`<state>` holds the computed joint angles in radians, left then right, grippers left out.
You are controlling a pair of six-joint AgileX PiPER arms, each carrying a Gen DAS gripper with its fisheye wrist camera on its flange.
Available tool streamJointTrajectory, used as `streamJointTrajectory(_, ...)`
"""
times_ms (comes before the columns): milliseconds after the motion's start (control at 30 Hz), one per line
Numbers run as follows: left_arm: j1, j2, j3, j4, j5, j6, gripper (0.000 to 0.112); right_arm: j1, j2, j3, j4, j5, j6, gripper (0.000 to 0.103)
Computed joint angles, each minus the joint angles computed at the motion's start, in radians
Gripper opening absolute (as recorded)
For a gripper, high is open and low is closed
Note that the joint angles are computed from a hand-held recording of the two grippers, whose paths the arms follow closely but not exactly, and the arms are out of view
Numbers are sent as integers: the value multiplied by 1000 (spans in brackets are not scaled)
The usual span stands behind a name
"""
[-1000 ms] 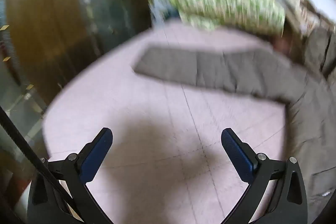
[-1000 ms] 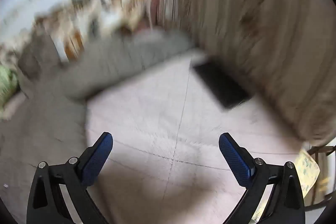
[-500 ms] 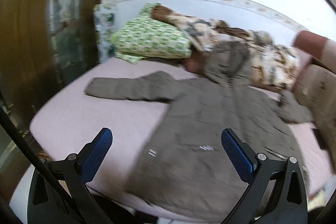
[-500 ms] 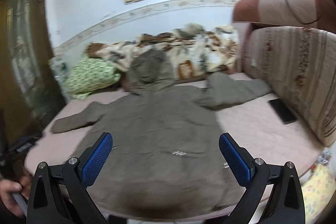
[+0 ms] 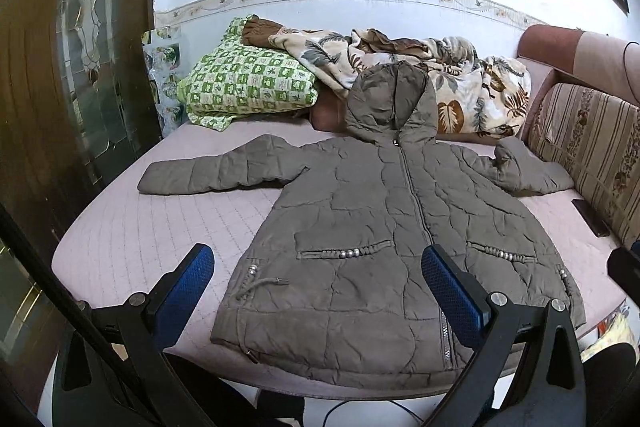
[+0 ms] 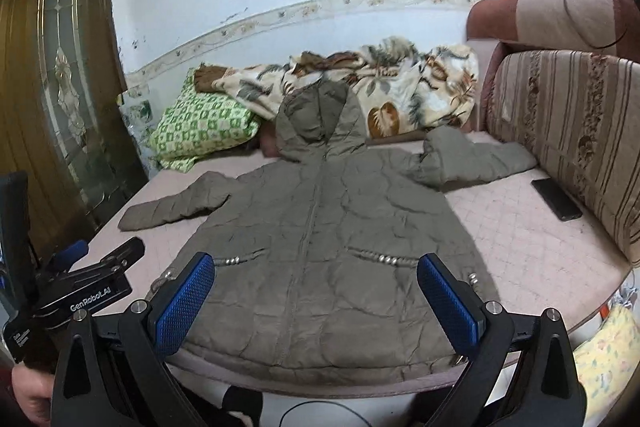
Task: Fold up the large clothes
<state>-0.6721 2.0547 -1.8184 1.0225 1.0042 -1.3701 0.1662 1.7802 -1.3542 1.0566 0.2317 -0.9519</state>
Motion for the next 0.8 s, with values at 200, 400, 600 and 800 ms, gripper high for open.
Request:
streamJointTrajectory(200, 7, -14, 13, -19, 4, 22, 103, 7, 11, 1, 10, 2, -35, 102)
streamJointTrajectory(400, 15, -18, 17, -33, 8, 30, 103, 8, 23, -16, -46, 16, 11, 102)
streamJointTrajectory(600, 20, -15, 16, -49, 12, 46, 103, 9, 33, -19, -51, 26, 9, 102)
streamJointTrajectory(800, 21, -7, 12, -51, 21, 45, 103, 21, 35, -25, -93, 22, 55, 102)
